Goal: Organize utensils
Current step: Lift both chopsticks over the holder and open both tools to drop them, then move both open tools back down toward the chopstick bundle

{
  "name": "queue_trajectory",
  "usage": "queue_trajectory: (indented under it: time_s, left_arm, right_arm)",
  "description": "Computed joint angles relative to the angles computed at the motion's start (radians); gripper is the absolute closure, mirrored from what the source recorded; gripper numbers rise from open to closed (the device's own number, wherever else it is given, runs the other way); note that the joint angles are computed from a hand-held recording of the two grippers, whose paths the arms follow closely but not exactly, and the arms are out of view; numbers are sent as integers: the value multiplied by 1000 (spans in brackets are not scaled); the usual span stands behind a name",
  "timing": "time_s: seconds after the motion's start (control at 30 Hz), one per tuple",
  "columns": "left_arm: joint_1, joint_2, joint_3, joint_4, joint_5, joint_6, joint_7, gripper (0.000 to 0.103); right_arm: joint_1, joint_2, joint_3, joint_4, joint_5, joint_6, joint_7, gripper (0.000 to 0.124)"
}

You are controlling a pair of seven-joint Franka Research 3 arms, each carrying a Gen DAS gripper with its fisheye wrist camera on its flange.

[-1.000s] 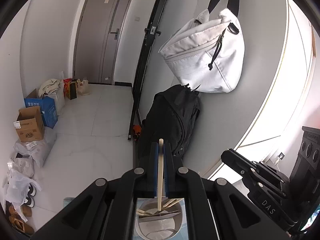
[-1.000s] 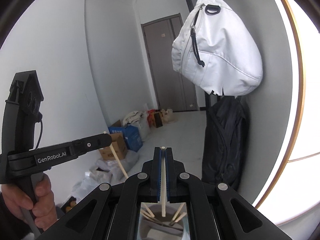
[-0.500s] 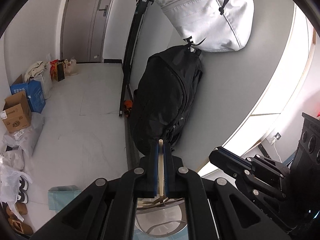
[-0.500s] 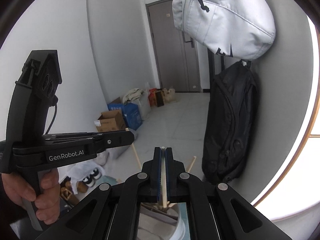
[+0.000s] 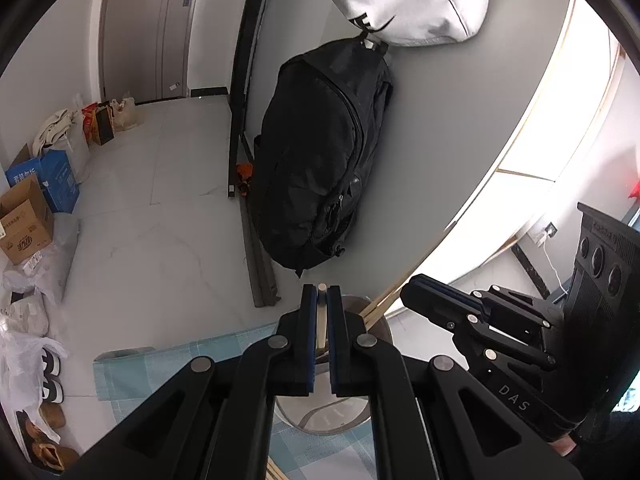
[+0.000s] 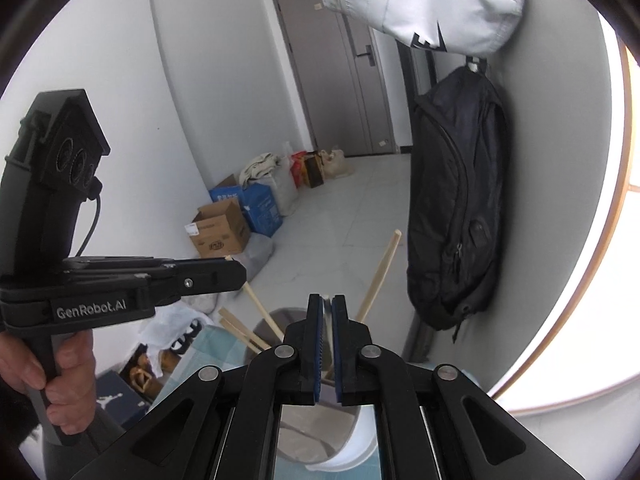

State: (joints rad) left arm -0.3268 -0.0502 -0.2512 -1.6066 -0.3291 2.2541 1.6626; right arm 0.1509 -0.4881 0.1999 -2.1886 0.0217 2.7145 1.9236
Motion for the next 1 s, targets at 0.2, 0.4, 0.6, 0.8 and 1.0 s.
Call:
queue_trajectory:
  time_s: [0.2,0.4,0.6,0.8,1.0]
  left_arm:
    - [8,-49,14,-31,-23,21,-29,80]
    - [7,-154,39,-142,-12,128,-93,46]
    - [1,-241,46,-259,65,195,-182,38]
    - [-22,-320,66,-345,104,198,-249,38]
    - [-28,-420,61,-463,170,254,-316,22]
  right_arm:
    - [-41,-93,27,-56,-14,61,73,86]
    - [-64,-183,48,-108,15,89,115,69]
    - [-72,-263,85,-172,33,106,152,56]
    - [-63,-312,123,-205,32,94,176,45]
    - [-33,-336,151,-233,31,111,181,37]
